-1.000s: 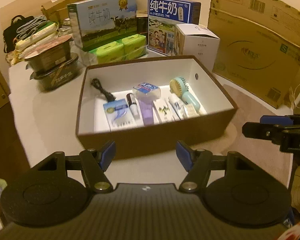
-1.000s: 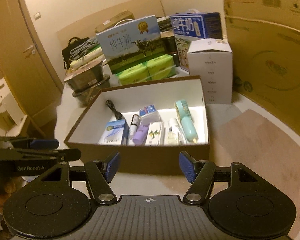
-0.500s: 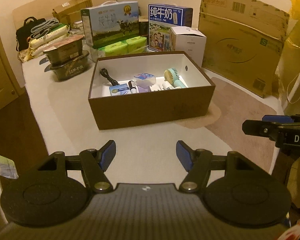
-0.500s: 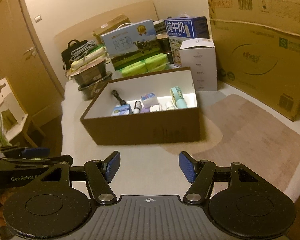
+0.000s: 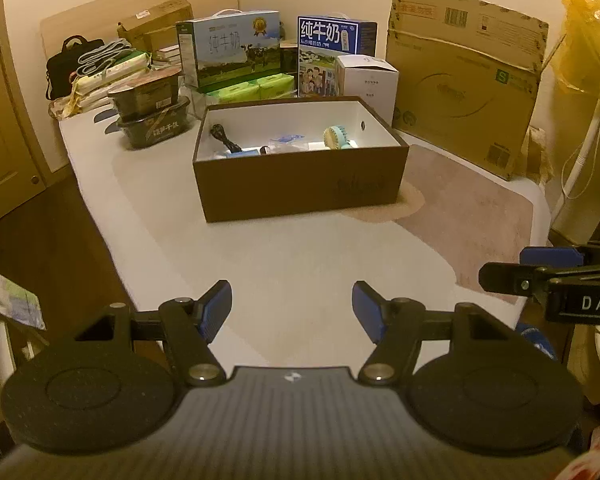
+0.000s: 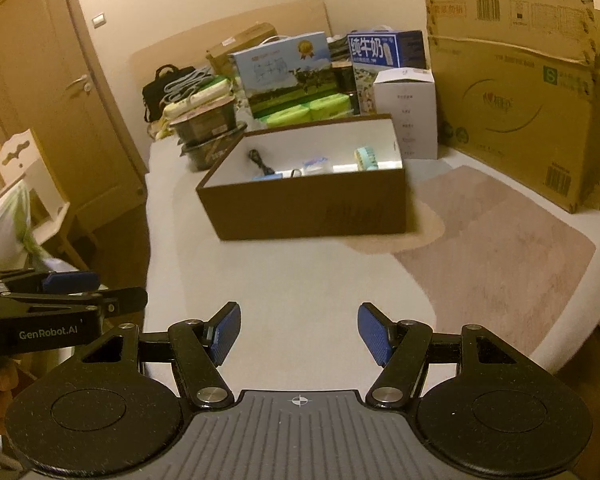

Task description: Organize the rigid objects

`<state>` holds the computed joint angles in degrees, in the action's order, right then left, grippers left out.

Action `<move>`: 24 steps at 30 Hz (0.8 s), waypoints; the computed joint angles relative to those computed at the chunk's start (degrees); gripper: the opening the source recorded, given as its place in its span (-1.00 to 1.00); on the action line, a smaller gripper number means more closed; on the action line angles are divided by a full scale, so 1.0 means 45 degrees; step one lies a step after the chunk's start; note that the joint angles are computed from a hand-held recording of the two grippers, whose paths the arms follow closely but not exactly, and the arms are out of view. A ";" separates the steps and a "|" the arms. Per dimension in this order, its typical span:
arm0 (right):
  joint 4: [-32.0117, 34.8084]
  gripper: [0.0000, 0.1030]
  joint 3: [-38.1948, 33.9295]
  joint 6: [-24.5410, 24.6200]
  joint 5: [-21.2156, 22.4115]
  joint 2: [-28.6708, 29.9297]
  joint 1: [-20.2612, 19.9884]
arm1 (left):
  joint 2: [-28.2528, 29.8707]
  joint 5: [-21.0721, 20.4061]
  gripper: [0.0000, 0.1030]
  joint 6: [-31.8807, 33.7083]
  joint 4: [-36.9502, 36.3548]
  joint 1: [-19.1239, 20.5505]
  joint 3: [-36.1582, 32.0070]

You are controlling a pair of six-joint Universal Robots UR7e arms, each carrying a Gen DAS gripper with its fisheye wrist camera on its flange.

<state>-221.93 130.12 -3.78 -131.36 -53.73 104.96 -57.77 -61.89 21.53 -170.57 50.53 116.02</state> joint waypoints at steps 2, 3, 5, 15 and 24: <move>-0.0096 0.26 0.0123 0.0129 -0.0158 0.0093 0.0124 | -0.0221 0.0032 0.25 -0.0054 -0.0059 -0.0025 0.0288; -0.0134 0.26 0.0188 0.0166 -0.0209 0.0123 0.0181 | -0.0307 0.0027 0.25 -0.0044 -0.0083 -0.0024 0.0382; -0.0179 0.26 0.0308 0.0221 -0.0280 0.0179 0.0288 | -0.0490 0.0005 0.25 -0.0056 -0.0152 -0.0040 0.0613; -0.0514 0.26 0.0729 0.0767 -0.0485 0.0565 0.0348 | -0.1027 -0.0250 0.25 -0.0229 -0.0061 -0.0023 0.1414; -0.0282 0.26 0.0965 0.1091 -0.0603 0.0650 0.0488 | -0.1234 -0.0284 0.25 -0.0438 0.0142 -0.0045 0.1709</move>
